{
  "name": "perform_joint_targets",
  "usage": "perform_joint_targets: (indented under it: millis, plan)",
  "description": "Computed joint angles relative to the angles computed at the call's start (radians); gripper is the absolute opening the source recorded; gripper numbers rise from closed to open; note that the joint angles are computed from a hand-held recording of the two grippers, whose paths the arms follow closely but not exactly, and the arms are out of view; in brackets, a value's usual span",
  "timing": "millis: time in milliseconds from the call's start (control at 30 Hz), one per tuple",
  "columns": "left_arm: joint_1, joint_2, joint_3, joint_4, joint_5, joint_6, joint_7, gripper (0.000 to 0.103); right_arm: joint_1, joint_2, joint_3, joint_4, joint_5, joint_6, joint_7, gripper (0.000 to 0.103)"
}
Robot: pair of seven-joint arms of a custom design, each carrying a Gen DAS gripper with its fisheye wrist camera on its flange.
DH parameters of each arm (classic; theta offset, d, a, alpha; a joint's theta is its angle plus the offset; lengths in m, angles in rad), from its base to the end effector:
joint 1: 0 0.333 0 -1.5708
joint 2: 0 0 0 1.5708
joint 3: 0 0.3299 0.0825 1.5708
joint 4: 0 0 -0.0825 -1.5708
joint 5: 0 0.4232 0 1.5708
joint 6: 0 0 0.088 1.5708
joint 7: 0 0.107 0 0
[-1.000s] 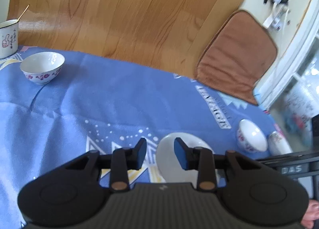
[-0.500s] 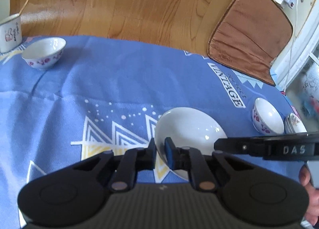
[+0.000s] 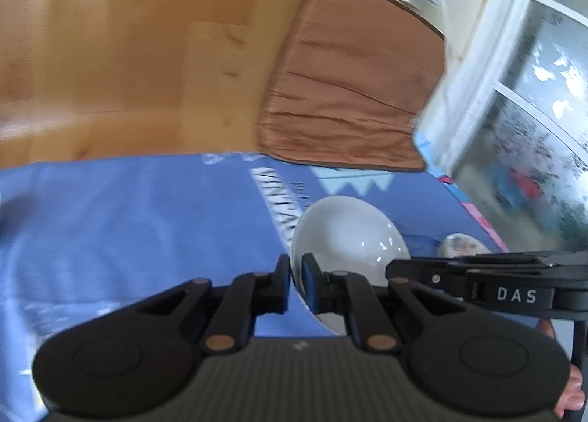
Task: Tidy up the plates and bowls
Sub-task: 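Carry the white bowl toward the plate stack by the window, then lower the bowl into the first white bowl and open the right gripper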
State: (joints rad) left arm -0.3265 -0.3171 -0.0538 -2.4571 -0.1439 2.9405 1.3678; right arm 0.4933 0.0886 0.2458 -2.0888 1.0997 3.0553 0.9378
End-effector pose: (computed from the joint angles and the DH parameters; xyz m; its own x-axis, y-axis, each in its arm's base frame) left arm 0.4804 -0.1836 0.5016 -0.1486 -0.9580 0.2454 -0.7350 -0.0590 -0.6755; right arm 0.5072 0.3637 0.4451 0.4353 -0.7967 -0.4192 -0.7279 -0.0374 -0.6847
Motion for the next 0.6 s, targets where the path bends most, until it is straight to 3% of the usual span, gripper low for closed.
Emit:
perform_joint_targets:
  millis: [167,400,600]
  plan:
    - [-0.073,0.096,0.03,0.075,-0.137,-0.027,0.095,0.009,-0.007,-0.018,-0.024,-0.052,-0.048,0.05,0.069,0.011]
    - [0.011,0.167,-0.064,0.124,-0.108,-0.048,0.053,0.009,-0.029,0.021,-0.011,-0.05,-0.044,0.073,0.077,0.011]
    - [0.041,0.176,-0.091,0.129,-0.078,-0.051,0.047,0.01,-0.05,0.039,0.013,-0.051,-0.096,0.107,0.102,0.014]
